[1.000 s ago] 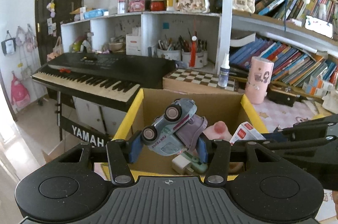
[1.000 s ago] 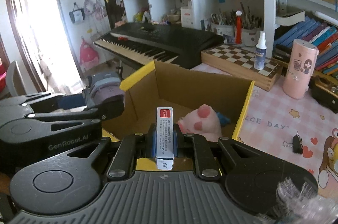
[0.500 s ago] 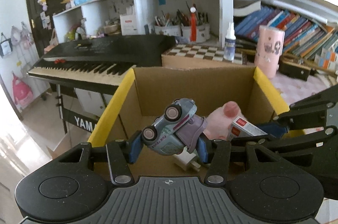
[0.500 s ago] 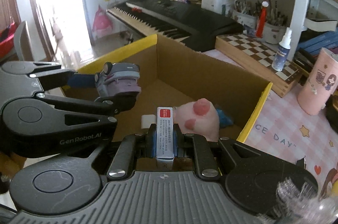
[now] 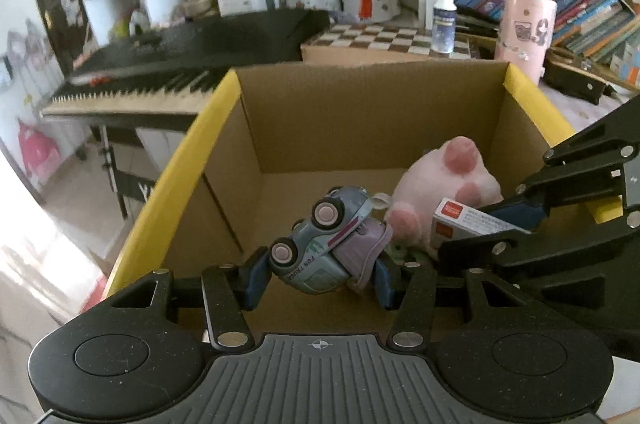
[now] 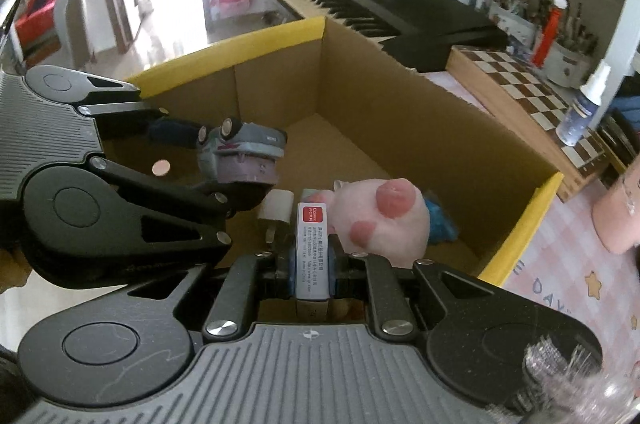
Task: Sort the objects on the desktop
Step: 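Open the left tool to drop the toy car while the right tool releases the white box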
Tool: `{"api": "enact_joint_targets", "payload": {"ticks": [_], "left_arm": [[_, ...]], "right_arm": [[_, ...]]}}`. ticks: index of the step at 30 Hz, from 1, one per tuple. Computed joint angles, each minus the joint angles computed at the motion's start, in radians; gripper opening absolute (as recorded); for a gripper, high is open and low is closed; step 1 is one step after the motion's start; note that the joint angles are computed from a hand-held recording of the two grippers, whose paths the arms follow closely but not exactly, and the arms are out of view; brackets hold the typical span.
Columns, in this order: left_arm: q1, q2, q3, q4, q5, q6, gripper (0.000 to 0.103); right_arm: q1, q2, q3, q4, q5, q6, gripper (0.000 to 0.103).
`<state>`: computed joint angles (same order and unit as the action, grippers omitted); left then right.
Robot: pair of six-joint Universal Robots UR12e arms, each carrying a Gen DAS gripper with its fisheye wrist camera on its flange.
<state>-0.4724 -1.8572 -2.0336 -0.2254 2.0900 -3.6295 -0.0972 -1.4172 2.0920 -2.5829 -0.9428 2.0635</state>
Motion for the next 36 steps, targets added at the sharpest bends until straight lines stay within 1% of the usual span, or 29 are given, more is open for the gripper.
{"api": "enact_joint_targets", "payload": {"ticks": [9,15,16,17,20,22,25,28,33,36], "left_arm": [[0.000,-0.001,0.002,-0.003,-0.001,-0.005,0.052],[-0.006,-0.003,0.005,-0.010,0.017,-0.011,0.054],[-0.008,-0.004,0.007,-0.015,0.028,-0.016,0.058],[-0.011,-0.005,0.008,-0.018,0.041,-0.020,0.060],[-0.014,-0.001,0.002,-0.008,0.056,-0.025,0.063],[-0.018,0.002,-0.004,0.010,0.073,-0.032,0.067],[-0.025,0.006,-0.012,0.037,0.093,-0.033,0.070],[-0.035,0.008,-0.019,0.065,0.125,-0.040,0.076],[-0.043,0.017,-0.037,0.130,0.144,-0.048,0.081],[-0.050,0.019,-0.045,0.173,0.158,-0.036,0.083]], "right_arm": [[0.017,0.014,-0.052,0.125,-0.038,-0.091,0.014],[0.017,0.015,-0.055,0.136,-0.036,-0.099,0.014],[0.017,0.014,-0.056,0.136,-0.037,-0.099,0.014],[0.017,0.014,-0.055,0.134,-0.037,-0.099,0.014],[0.013,0.010,-0.042,0.098,-0.025,-0.087,0.017],[0.008,0.006,-0.028,0.061,-0.017,-0.071,0.021],[0.000,0.001,-0.013,0.023,-0.004,-0.037,0.022],[-0.012,-0.010,0.008,-0.025,0.020,0.002,0.026],[-0.035,-0.035,0.054,-0.128,0.064,0.095,0.032],[-0.049,-0.051,0.082,-0.196,0.082,0.150,0.035]]}}
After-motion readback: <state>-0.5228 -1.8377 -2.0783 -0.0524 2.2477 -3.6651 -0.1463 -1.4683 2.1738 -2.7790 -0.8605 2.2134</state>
